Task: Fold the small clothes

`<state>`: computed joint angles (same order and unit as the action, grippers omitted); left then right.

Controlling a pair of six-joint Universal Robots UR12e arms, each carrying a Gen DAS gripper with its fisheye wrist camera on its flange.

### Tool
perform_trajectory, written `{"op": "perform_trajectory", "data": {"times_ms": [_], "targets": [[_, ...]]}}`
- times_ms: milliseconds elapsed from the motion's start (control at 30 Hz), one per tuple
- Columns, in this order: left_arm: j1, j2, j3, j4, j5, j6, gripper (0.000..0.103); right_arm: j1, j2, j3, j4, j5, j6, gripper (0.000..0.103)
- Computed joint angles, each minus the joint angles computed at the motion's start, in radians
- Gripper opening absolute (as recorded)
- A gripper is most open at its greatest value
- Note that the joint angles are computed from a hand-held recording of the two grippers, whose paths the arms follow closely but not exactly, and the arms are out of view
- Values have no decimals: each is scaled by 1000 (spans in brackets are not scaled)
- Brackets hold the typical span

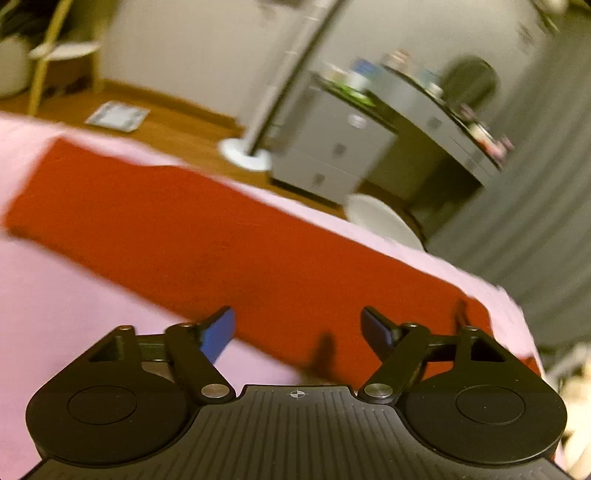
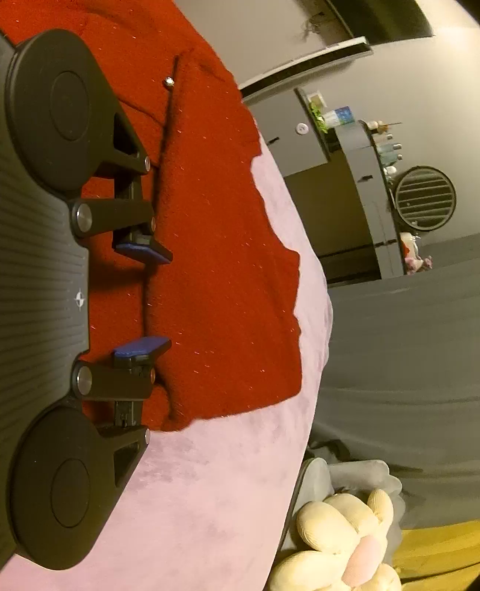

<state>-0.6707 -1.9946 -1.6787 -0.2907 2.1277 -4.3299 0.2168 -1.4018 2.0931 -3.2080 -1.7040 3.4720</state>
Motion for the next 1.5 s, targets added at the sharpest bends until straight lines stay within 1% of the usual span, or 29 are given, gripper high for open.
{"op": "perform_trajectory", "data": {"times_ms": [67,133,167,200,267,300,400,433,500,533,600,633,667,700,800,867,933,1000,1033,1133,1167,1200,1233,1267,1300,1367,1400,1467,1500], "targets": [[6,44,-54,-58,39,-140,77,4,-5,0,14,5,6,42],[17,73,-109,-44,58,-242,72,11,-10,0,25,-1,4,42],[24,82,-130,-28,60,-281,64,15,-12,0,25,-6,3,42],[32,88,-151,0,60,-314,56,19,-15,1,28,-10,3,42],[49,97,-181,40,60,-378,50,25,-19,3,34,-14,10,42],[56,97,-191,65,63,-396,44,28,-22,5,37,-15,15,42],[72,102,-209,96,61,-427,33,37,-27,9,54,-14,22,41],[78,101,-211,102,60,-415,29,40,-27,9,60,-16,21,41],[89,106,-211,78,52,-384,14,45,-25,8,69,-21,14,41],[92,114,-220,81,50,-367,13,46,-24,7,72,-23,13,41],[93,117,-209,55,54,-341,12,45,-22,7,71,-23,16,40],[91,114,-194,39,67,-300,11,45,-21,7,69,-23,19,40],[82,108,-166,8,90,-235,11,43,-20,8,68,-20,24,40],[75,101,-147,4,107,-178,11,41,-20,8,69,-17,29,40],[47,53,-59,96,131,70,11,38,-18,9,65,-9,40,40],[22,0,30,185,116,252,11,36,-17,9,60,-7,41,40],[2,-54,119,248,68,383,11,35,-17,10,55,-5,46,40],[-17,-117,229,274,-10,490,11,32,-18,11,52,-2,52,40],[-27,-150,287,267,-50,539,11,32,-19,12,50,-3,56,39],[-62,-248,460,184,-121,655,15,25,-23,17,44,5,70,39],[-70,-278,515,130,-146,671,29,22,-24,19,42,8,74,39],[-75,-298,553,76,-172,672,55,18,-25,22,37,15,79,39],[-82,-314,583,32,-182,662,61,12,-27,25,33,24,84,39],[-91,-324,593,21,-173,638,60,8,-29,27,30,28,89,39],[-98,-325,587,26,-165,608,60,2,-30,30,23,35,97,39],[-116,-305,540,19,-140,497,61,-9,-33,33,15,56,118,39],[-127,-287,501,4,-109,437,62,-14,-33,34,8,67,123,39],[-145,-256,424,-10,-35,364,63,-20,-34,35,-4,95,135,39],[-138,-251,407,-25,-12,357,63,-26,-35,36,-13,123,143,39]]}}
